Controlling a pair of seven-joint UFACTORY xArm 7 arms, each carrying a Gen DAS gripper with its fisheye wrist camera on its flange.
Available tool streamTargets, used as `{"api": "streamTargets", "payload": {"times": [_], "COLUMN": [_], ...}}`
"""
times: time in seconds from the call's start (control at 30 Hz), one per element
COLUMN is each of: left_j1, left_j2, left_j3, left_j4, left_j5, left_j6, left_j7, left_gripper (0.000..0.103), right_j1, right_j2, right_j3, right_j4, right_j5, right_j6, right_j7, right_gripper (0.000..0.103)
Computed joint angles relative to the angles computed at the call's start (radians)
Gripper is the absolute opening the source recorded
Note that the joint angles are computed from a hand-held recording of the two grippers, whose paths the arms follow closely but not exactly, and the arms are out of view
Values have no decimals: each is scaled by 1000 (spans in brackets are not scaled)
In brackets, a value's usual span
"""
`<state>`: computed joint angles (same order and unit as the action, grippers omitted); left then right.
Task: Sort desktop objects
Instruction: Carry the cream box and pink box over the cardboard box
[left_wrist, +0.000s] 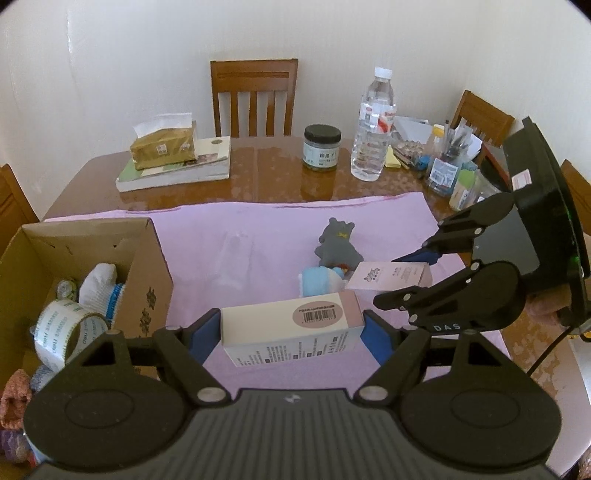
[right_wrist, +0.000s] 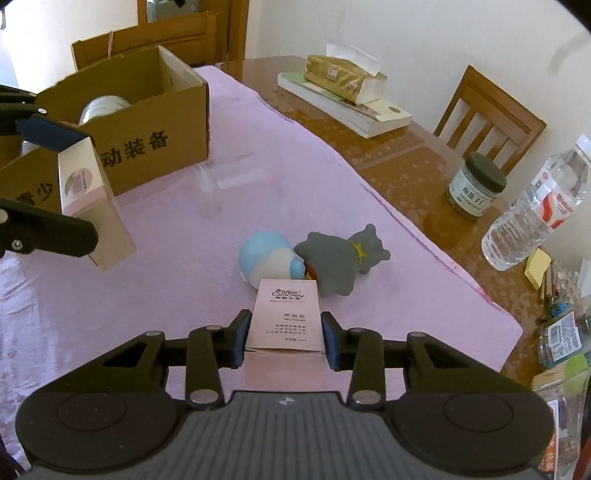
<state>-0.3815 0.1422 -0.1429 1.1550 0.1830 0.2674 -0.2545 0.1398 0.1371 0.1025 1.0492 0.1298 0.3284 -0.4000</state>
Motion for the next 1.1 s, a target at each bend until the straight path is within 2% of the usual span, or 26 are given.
{"api": "streamTargets", "payload": {"times": [0.07,0.17,0.3,0.4,0.53,0.63,0.87,1.1], "left_j1": [-1,14,47,67,78,79,90,118], "left_j2": [-6,-26,-58,-80,-130,-166,-221,-240], "left_j3": [0,-18,-50,-60,-45,-18,39,83], "left_j4": [0,-12,-33,-42,-71,-93,-126,-136], "left_j5": [0,-58,-223,-372,-520,-590,-680,-736], "left_j6": [8,13,18,40,62,75,100,109], "left_j7": [-4,42,212,368,557,652,794,886], "left_gripper": [80,80,80,80,80,80,80,80], "right_j1": [-5,5,29,52,79,104,164,226], "right_j2": [-10,-25,-57,-76,-83,-76,-24,54], "right_j3": [6,3,-2,-6,0,4,10,1], "right_j4": [-7,-17,-33,-35,-17,7,103,237], "right_j5": [25,19,-29,-104,-182,-273,-416,-500], "right_j6": [1,-3,-3,-5,5,12,32,69], "right_j7": [-14,4,78,180,319,422,586,666], "right_gripper": [44,44,44,44,44,44,44,44]}}
